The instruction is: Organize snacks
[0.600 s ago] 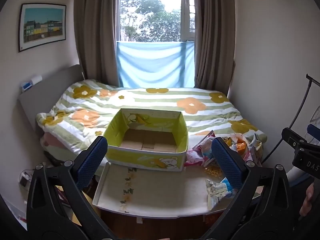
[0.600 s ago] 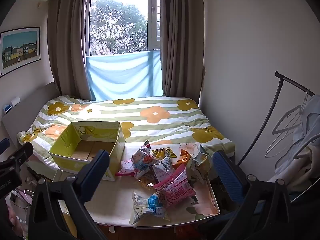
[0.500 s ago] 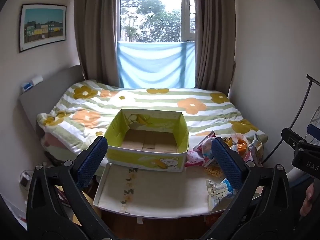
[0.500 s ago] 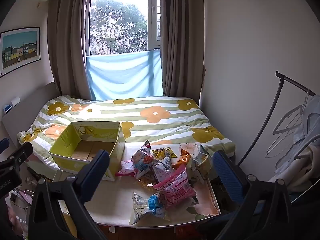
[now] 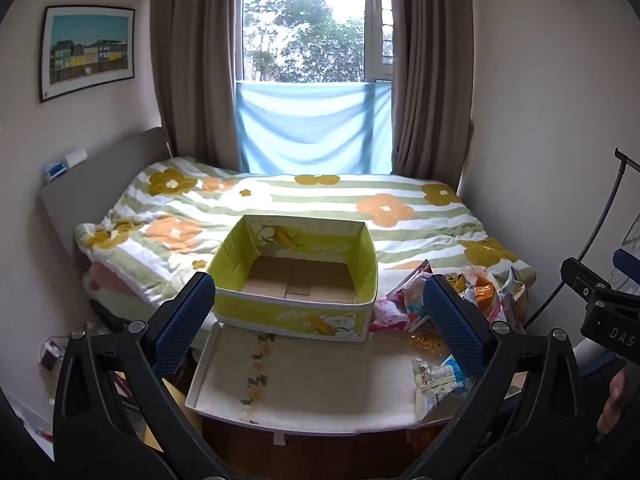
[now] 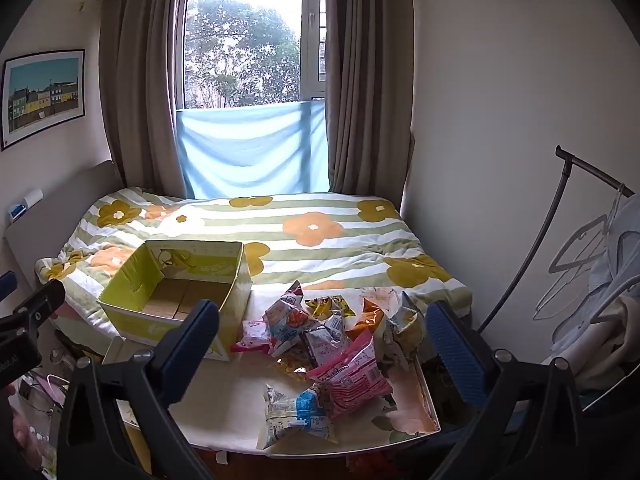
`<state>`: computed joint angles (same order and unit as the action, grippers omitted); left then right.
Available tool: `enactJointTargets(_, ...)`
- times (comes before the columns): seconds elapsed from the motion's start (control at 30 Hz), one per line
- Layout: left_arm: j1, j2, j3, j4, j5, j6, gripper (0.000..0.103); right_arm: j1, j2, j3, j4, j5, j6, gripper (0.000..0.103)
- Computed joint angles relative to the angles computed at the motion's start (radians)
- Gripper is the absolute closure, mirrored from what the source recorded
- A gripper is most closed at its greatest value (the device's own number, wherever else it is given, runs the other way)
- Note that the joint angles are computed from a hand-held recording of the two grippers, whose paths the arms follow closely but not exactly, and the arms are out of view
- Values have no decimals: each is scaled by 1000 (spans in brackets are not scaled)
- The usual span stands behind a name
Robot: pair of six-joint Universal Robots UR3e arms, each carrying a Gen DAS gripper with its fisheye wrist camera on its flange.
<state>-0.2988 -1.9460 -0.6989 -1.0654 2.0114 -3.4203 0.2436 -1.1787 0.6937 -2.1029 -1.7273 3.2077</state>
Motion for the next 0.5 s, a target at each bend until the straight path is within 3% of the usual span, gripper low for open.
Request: enactJointTargets(0.5, -23, -10, 17, -19, 32, -11, 0, 4, -9, 14, 4, -2, -6, 0)
